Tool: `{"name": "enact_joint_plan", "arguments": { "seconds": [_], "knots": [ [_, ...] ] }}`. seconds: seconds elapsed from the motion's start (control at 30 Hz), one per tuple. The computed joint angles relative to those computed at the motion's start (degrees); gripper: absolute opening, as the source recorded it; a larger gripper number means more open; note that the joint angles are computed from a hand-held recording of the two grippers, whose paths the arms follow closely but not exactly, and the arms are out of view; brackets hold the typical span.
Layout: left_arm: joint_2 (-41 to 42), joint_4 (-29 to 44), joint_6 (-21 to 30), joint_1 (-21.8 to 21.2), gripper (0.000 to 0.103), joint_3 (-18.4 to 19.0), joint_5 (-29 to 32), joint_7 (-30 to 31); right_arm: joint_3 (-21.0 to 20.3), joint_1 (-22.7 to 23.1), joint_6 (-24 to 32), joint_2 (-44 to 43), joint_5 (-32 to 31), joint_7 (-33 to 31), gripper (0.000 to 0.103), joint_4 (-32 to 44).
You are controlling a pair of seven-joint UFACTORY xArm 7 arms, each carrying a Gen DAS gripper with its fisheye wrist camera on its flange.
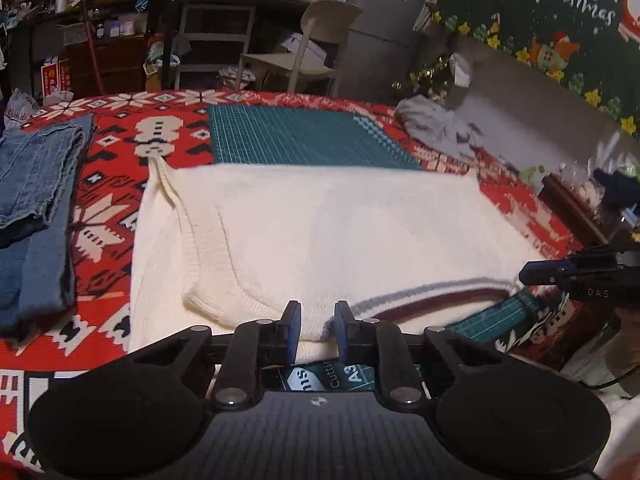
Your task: Fold clothes
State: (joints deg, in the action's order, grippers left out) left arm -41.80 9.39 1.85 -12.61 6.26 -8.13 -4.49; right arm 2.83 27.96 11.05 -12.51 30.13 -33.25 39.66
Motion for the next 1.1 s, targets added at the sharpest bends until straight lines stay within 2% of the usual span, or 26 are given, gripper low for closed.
{"name": "enact_joint_plan", "arguments": {
  "seconds": [0.13,0.23,0.33,0.43,0.67,0.83,0.87,0.97,1.0,1.1],
  "knots": [
    [2.8,2.0,-2.4,-1.6,0.014,2.0,-0.1,1.0,0.0,0.4,-0.8,1.2,0.8,-0.5,0.011,1.8],
    [7.6,4.2,-3.1,-3.8,0.009,4.2,0.0,2.6,2.4,-2.3,-0.7,4.0,-4.2,3.8,0.010,3.0],
    [9.8,4.2,-3.0,-3.0,0.009,3.3,0.0,3.0,2.6,-2.1,-2.7,3.9,-4.0,3.0,0.010,1.3],
    [7.2,1.8,-4.1,-2.8,0.009,3.3,-0.2,3.2,1.5,-1.1,-3.0,2.0,-3.0,1.2,0.010,-1.0],
    [0.4,0.0,1.5,2.4,0.008,-1.2,1.3,2.6,0.0,-0.6,-1.4,-1.1,-4.5,1.0,0.012,-2.4],
    [1.7,0.7,0.3,5.8,0.008,-3.3,2.5,1.5,-1.6,1.3,-3.4,-0.4,-2.6,0.0,0.022,-0.4],
    [3.0,1.3,-0.2,6.2,0.008,-3.2,2.7,1.4,-1.0,0.7,-3.9,0.7,-3.2,1.0,0.025,0.4],
    [6.6,2.6,-0.6,7.1,0.009,-3.0,3.1,1.2,3.7,-5.7,-4.6,4.3,-12.2,11.2,0.027,2.5],
    [6.4,2.3,-1.0,6.8,0.010,-2.5,3.0,1.3,4.0,-6.4,-4.5,5.1,-13.6,12.8,0.027,2.8],
    [3.9,0.5,-0.4,7.0,0.010,-2.2,2.9,1.2,3.0,-5.9,-5.2,5.6,-12.8,12.3,0.029,1.9]
  ]
}}
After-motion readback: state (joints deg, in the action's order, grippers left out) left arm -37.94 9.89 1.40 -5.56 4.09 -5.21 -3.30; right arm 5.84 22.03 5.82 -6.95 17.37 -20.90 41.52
